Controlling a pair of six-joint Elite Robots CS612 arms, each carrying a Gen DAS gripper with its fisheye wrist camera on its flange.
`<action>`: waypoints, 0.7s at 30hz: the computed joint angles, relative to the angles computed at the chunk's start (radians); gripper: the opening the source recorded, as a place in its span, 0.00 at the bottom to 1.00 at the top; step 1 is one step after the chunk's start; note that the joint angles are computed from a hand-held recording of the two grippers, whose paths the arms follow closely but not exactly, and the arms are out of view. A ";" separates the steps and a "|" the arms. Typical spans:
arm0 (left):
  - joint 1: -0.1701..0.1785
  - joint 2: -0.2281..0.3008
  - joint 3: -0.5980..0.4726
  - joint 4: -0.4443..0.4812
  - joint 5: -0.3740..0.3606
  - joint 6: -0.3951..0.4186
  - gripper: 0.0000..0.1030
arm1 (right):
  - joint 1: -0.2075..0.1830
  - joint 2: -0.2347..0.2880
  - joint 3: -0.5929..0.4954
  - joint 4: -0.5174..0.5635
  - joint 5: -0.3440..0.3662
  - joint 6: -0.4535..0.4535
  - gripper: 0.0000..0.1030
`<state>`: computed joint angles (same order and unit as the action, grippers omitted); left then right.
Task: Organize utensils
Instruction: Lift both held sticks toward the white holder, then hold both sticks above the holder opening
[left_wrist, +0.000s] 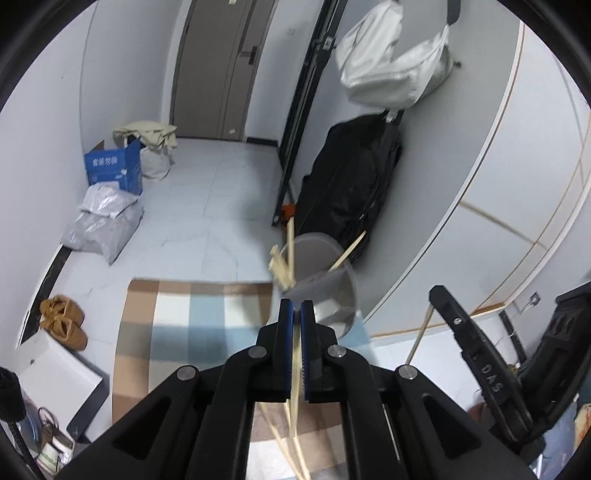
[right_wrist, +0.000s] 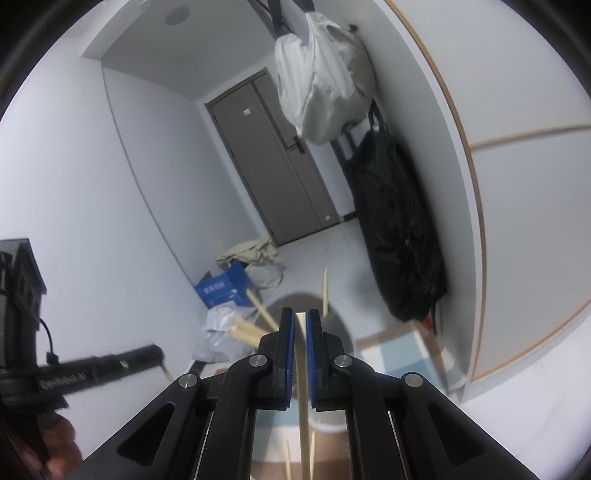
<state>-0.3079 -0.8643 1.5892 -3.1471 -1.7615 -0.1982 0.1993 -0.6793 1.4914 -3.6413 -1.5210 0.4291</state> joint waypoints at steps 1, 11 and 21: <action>0.000 0.000 -0.007 -0.003 -0.003 -0.002 0.00 | -0.004 -0.004 -0.006 0.003 0.004 -0.008 0.05; 0.013 0.018 -0.116 -0.001 -0.059 -0.043 0.00 | -0.016 -0.017 -0.106 0.031 0.035 -0.089 0.05; 0.021 0.075 -0.225 -0.017 -0.041 -0.109 0.00 | -0.020 0.047 -0.295 0.091 0.080 -0.161 0.05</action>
<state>-0.2871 -0.7894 1.3638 -3.1642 -1.8025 -0.3070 0.1794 -0.6323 1.1960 -3.5501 -1.4405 0.2677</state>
